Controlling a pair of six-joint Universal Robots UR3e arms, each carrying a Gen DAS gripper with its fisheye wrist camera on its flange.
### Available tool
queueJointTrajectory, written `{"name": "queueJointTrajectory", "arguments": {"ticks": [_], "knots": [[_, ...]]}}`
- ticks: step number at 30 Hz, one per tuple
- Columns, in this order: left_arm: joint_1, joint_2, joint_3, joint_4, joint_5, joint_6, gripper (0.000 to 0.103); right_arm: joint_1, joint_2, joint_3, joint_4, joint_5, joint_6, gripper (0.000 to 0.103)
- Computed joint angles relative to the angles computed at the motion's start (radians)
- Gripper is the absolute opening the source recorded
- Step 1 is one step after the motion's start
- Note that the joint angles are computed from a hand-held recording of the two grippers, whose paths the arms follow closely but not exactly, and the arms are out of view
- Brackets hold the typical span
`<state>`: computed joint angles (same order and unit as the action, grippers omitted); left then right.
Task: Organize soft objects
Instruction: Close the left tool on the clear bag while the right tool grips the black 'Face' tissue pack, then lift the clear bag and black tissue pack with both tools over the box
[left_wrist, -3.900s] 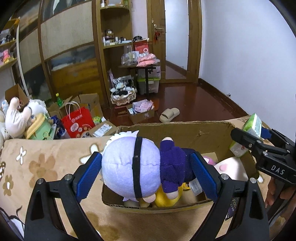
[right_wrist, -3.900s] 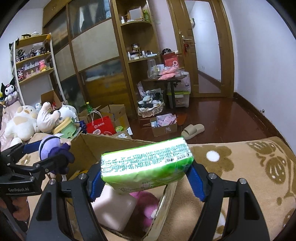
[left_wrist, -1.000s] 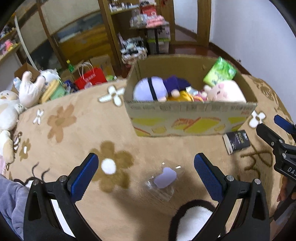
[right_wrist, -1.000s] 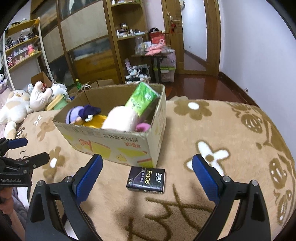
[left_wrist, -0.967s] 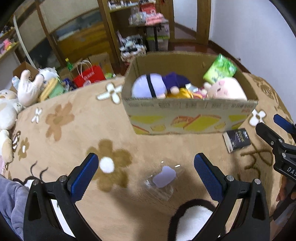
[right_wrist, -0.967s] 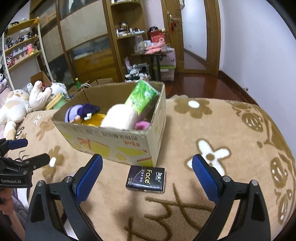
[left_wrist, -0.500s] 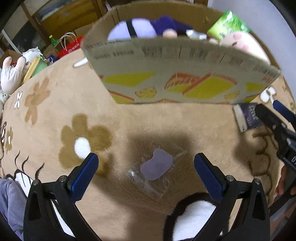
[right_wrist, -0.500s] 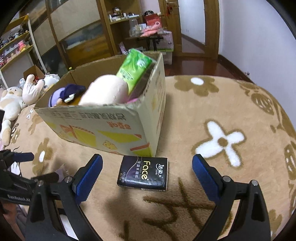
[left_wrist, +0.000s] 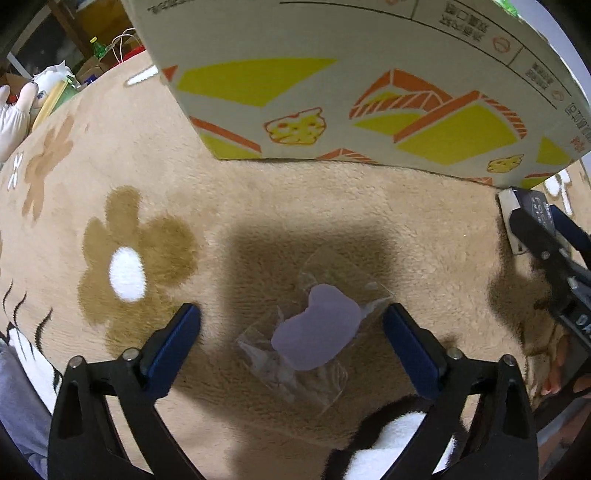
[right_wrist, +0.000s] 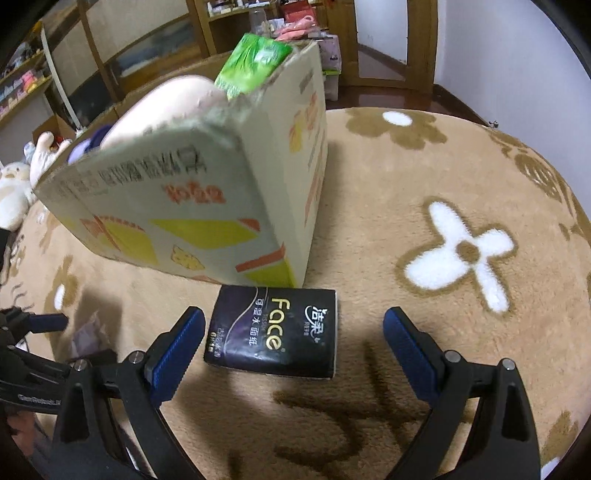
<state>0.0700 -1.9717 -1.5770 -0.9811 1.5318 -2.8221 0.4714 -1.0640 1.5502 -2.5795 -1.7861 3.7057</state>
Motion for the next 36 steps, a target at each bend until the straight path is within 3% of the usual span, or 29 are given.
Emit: {"name": "queueJointTrajectory", "arguments": {"ticks": [2,4,8,11,13,15,27,36], "knots": [[0.000,0.003,-0.004,0.006,-0.004,0.010,0.090,0.012,0.012,-0.019,0.016,-0.019,-0.003,0.101],[0.004,0.017,-0.015,-0.001,-0.027,0.026,0.076,0.020,0.020,-0.035,0.034,-0.032,-0.007,0.101],[0.002,0.057,-0.068,0.010,-0.037,0.037,0.065,0.041,0.031,-0.068,0.082,-0.061,-0.011,0.095],[-0.001,0.077,-0.088,0.020,-0.033,0.046,0.057,0.057,0.035,-0.081,0.103,-0.071,-0.011,0.087],[0.003,0.094,-0.109,0.033,-0.029,0.044,0.050,0.069,0.037,-0.091,0.113,-0.073,-0.016,0.073],[0.005,0.105,-0.120,0.039,-0.030,0.037,0.048,0.079,0.036,-0.098,0.122,-0.072,-0.021,0.069],[0.020,0.267,-0.244,0.102,-0.010,0.047,0.045,0.148,-0.032,-0.056,0.130,-0.098,0.042,0.069],[0.058,0.432,-0.340,0.207,-0.065,0.008,0.045,0.163,-0.087,-0.034,0.120,-0.130,0.050,0.069]]}}
